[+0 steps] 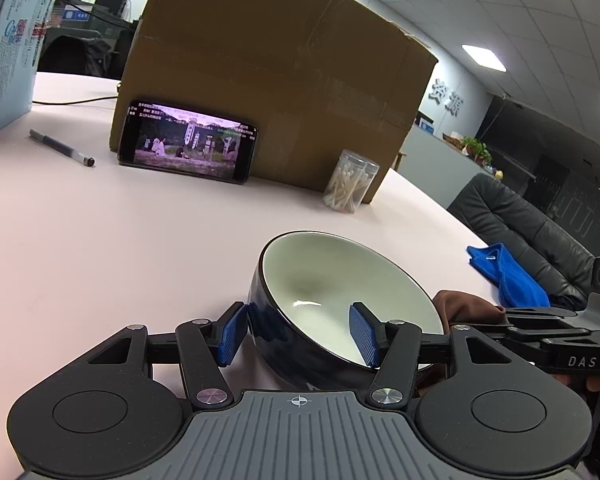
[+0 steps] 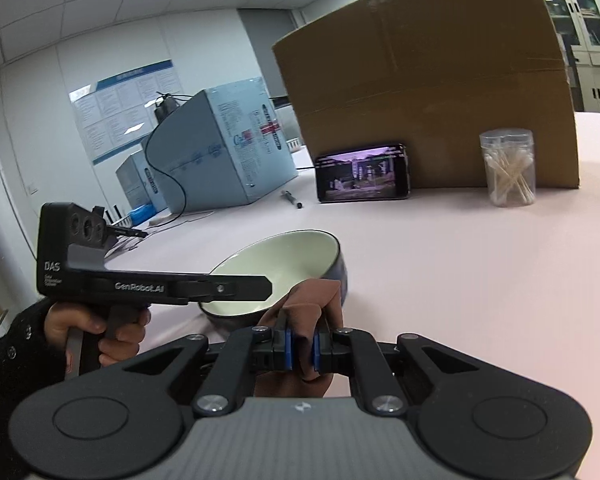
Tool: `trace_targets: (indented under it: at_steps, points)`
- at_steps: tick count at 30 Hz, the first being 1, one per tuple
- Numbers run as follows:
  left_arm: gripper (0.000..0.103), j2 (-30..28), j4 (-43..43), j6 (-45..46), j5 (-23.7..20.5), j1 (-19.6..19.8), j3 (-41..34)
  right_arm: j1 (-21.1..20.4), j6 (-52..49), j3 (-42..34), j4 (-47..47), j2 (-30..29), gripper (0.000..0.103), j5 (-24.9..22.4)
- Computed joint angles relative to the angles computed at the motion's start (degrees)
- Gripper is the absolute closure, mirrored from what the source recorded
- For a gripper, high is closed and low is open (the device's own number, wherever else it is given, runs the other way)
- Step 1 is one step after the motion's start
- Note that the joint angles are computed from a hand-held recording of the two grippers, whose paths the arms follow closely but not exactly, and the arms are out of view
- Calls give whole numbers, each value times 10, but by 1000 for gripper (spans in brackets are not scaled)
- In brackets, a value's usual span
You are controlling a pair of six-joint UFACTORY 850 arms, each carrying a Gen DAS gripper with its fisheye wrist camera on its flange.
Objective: Clean bowl
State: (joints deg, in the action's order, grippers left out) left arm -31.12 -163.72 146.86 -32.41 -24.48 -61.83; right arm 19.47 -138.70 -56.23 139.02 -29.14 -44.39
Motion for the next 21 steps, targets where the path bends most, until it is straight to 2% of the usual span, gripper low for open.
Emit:
trace_targets:
  at_steps: [10,21]
  points:
    - [47,-1,-7,8,3,-1,-1,3,14,-7,-96,-2,92,-26]
    - [48,-1,-8,10,4,-2,-2,-3,-7,-1,-40,2,90,-24]
